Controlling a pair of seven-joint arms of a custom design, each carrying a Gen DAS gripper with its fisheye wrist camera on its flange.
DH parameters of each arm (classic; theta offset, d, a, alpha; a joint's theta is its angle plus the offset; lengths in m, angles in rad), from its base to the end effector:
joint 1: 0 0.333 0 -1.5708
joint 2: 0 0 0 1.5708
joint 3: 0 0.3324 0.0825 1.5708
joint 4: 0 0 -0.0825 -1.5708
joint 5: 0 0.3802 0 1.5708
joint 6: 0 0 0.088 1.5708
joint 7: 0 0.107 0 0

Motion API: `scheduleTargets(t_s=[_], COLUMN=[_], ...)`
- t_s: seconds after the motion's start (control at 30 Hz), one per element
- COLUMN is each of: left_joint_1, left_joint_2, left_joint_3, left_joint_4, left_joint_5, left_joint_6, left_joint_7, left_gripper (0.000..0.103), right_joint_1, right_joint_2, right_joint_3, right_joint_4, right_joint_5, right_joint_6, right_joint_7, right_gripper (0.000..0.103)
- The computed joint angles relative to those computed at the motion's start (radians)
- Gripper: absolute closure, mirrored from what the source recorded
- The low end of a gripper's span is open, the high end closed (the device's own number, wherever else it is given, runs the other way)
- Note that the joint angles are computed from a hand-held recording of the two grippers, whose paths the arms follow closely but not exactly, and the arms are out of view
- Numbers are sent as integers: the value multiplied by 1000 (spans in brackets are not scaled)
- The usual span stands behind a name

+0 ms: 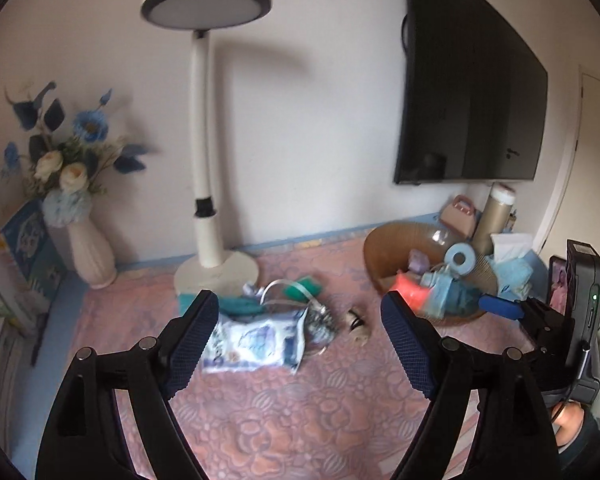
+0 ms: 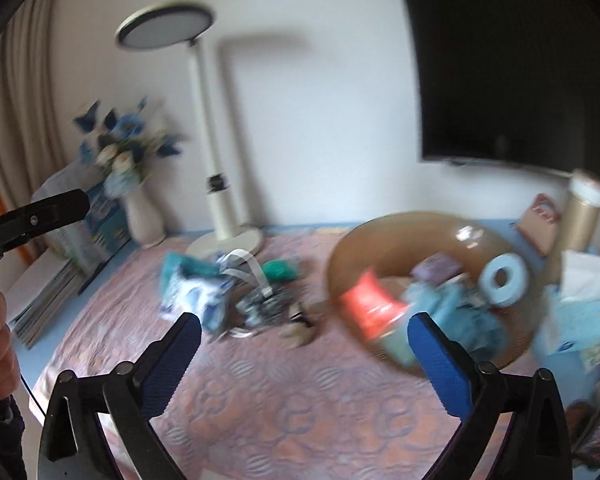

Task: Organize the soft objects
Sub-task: 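Move both open grippers back toward the Dafi packet and beige pouch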

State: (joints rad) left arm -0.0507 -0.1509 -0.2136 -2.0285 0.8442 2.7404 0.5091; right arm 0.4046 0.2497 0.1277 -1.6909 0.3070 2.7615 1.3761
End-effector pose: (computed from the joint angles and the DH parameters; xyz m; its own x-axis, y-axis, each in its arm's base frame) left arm 0.5256 -0.1807 0.6196 0.1239 -0.9919 0.0280 -0.5117 -0.0881 -0.8546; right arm 0.6004 0.3273 0.5647 0.5153 -0.8392 -0.1737 -0.6387 -0.2409 -0.7308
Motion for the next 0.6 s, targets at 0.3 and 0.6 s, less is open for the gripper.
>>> scheduleTargets(t_s=[0.3,0.6], left_joint_1=[11,9], left_joint_2=[29,116], left_joint_3=[10,67], left_joint_4=[-173,-226], left_joint_5=[3,-132], left_joint_6=[-51,72], left_joint_7=[-92,-119], left_gripper=[20,20], right_joint_1=[93,23], right_joint_2=[89,124], right_joint_3=[-42,-3], right_joint_4=[-50,-16], right_joint_5=[-110,-36], right_joint_6=[35,-45], right_joint_7=[86,113], right_gripper=[0,0])
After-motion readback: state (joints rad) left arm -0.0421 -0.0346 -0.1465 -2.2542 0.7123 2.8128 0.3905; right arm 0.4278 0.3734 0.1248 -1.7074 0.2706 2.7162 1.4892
